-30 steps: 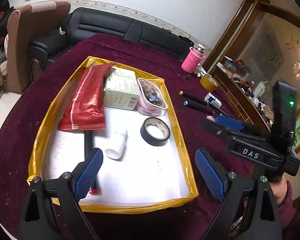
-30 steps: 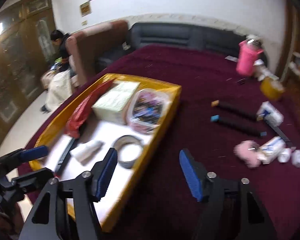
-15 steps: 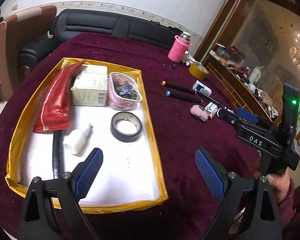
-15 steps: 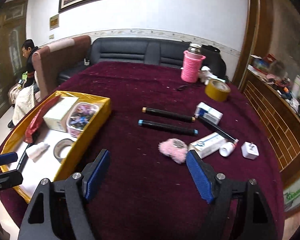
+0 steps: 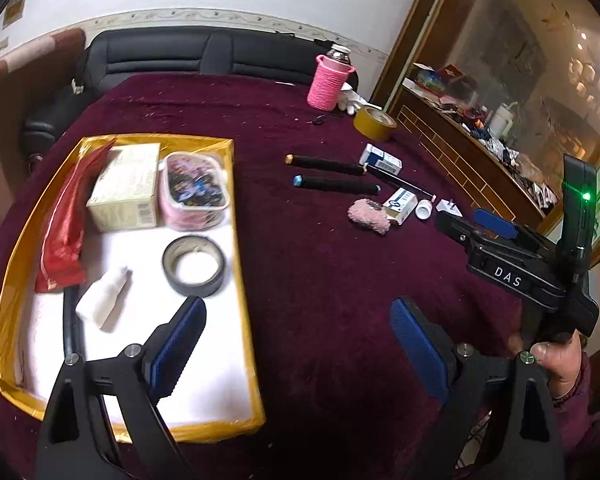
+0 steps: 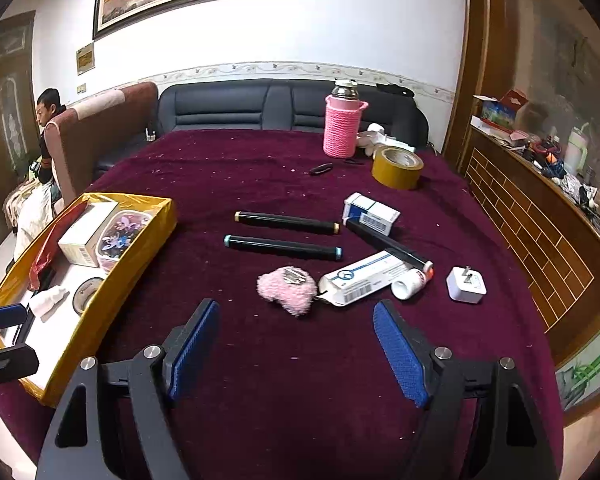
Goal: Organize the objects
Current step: 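Move both open grippers away from the tray toward the remaining items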
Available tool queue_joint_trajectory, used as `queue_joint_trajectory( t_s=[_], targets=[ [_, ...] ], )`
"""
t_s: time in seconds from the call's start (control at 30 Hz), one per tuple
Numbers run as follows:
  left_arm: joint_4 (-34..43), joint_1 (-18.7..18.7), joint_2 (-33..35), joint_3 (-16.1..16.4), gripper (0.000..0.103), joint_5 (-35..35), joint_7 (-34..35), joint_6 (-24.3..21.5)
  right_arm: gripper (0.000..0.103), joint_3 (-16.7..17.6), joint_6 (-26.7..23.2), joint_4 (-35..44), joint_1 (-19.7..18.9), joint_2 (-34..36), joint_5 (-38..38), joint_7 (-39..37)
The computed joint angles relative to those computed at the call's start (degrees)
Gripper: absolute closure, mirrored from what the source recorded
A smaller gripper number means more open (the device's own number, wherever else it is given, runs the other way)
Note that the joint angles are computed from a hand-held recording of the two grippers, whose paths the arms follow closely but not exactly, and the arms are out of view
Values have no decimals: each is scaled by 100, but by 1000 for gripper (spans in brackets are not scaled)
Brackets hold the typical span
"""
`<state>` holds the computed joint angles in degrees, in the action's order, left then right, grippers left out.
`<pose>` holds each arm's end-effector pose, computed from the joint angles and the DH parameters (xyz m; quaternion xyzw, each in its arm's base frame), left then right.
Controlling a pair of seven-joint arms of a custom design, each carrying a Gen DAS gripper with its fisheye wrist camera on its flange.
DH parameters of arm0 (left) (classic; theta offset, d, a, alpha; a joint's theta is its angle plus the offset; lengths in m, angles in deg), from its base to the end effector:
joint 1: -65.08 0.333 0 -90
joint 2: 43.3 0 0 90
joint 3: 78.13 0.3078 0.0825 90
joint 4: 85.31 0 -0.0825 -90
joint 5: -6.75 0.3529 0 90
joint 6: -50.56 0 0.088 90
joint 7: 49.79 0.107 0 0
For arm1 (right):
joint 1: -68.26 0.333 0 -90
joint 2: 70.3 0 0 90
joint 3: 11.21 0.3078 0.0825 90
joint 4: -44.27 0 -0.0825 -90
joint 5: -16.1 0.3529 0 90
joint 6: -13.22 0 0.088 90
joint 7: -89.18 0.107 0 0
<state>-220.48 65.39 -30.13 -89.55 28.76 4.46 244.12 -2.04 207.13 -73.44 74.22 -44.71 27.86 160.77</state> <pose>0.5197 -0.1411 0.3439 -0.6669 0.6388 -0.3526 0.1512 0.6077 0.1302 0.3416 -0.7318 0.5313 -0.2753 0.3262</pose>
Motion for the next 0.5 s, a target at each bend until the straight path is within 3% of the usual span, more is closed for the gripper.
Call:
queue_joint_trajectory(
  t_s=[0.1,0.2,0.37,0.5],
  targets=[
    [334,-641,145,446,10,-241,243,-198,18,547,-174,114,-668,102,-184,95],
    [799,-866,420,505,10,-285,412,-447,16,1251,-575,416,-1527,362,-189,186],
    [1855,-1417,1087,848,10,-192,586,-996,16,1557,-1139,960,-2145,795,469,176],
    [2937,-1666,1756,983,10,50,694,-1586,16,1678,-1120,1157,-2390,1021,880,-15]
  ],
)
